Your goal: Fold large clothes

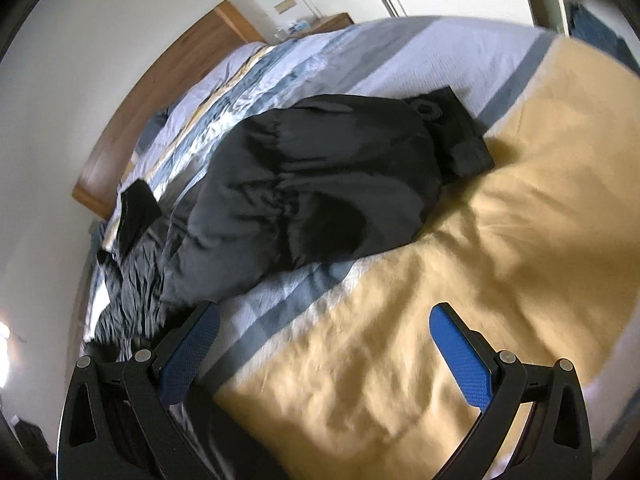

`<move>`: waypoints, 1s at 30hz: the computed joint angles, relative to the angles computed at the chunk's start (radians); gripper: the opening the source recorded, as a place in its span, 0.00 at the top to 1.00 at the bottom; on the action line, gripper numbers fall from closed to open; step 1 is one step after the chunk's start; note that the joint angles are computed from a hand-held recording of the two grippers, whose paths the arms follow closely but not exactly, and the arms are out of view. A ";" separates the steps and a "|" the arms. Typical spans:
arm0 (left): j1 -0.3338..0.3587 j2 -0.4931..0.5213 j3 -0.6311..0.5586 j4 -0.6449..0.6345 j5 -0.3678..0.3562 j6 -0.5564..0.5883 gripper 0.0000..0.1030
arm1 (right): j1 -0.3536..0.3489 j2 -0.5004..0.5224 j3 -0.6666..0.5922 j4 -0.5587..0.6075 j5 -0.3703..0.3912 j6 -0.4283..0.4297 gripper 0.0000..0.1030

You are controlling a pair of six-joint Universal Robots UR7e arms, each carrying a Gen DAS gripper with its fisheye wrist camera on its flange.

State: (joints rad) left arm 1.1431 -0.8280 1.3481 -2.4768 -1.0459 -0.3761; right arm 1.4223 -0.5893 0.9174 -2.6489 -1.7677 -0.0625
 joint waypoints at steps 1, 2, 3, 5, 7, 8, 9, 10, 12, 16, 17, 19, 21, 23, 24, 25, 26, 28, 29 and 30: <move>0.001 -0.001 0.001 0.003 0.005 -0.007 0.61 | -0.007 0.012 -0.021 0.010 0.012 0.012 0.00; 0.002 -0.004 0.004 0.008 0.011 -0.018 0.61 | -0.013 0.025 -0.046 0.023 0.023 0.025 0.00; 0.004 -0.006 0.005 0.011 0.016 -0.025 0.61 | -0.020 0.037 -0.069 0.034 0.040 0.036 0.00; 0.006 -0.009 0.006 0.024 0.031 -0.044 0.61 | -0.032 0.056 -0.105 0.052 0.074 0.055 0.00; 0.008 -0.011 0.005 0.035 0.040 -0.058 0.61 | -0.045 0.084 -0.158 0.080 0.104 0.084 0.00; 0.009 -0.012 0.004 0.038 0.044 -0.062 0.61 | -0.053 0.101 -0.191 0.093 0.128 0.099 0.00; 0.009 -0.013 0.003 0.043 0.050 -0.066 0.61 | -0.058 0.112 -0.210 0.098 0.144 0.108 0.00; 0.007 -0.013 0.002 0.046 0.054 -0.069 0.61 | -0.065 0.126 -0.238 0.103 0.169 0.124 0.00; 0.006 -0.014 -0.002 0.056 0.065 -0.073 0.61 | -0.076 0.148 -0.281 0.104 0.214 0.154 0.00; 0.003 -0.014 -0.008 0.070 0.078 -0.079 0.61 | -0.099 0.189 -0.363 0.107 0.299 0.212 0.01; 0.002 -0.015 -0.009 0.071 0.078 -0.080 0.61 | -0.103 0.198 -0.381 0.110 0.314 0.220 0.06; 0.001 -0.017 -0.005 0.069 0.079 -0.079 0.61 | -0.108 0.211 -0.412 0.125 0.328 0.231 0.24; 0.000 -0.017 -0.003 0.073 0.082 -0.076 0.61 | -0.115 0.222 -0.437 0.142 0.342 0.254 0.47; -0.001 -0.016 -0.004 0.076 0.080 -0.075 0.61 | -0.125 0.224 -0.439 0.138 0.373 0.270 0.66; -0.002 -0.018 -0.001 0.075 0.079 -0.075 0.61 | -0.128 0.224 -0.437 0.128 0.381 0.277 0.76; -0.003 -0.021 0.004 0.072 0.076 -0.076 0.61 | -0.129 0.221 -0.433 0.121 0.387 0.277 0.80; -0.002 -0.023 0.008 0.069 0.074 -0.076 0.61 | -0.130 0.220 -0.431 0.110 0.394 0.271 0.85; -0.004 -0.033 0.023 0.057 0.074 -0.079 0.61 | -0.121 0.222 -0.446 0.100 0.395 0.234 0.90; -0.004 -0.037 0.028 0.050 0.072 -0.081 0.61 | -0.112 0.224 -0.461 0.099 0.395 0.203 0.92; -0.005 -0.044 0.038 0.038 0.071 -0.082 0.61 | -0.103 0.224 -0.470 0.099 0.401 0.179 0.93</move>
State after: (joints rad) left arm 1.1382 -0.8720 1.3865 -2.4386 -0.9752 -0.4584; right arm 1.3193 -0.3656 0.4472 -2.5499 -1.3663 0.1168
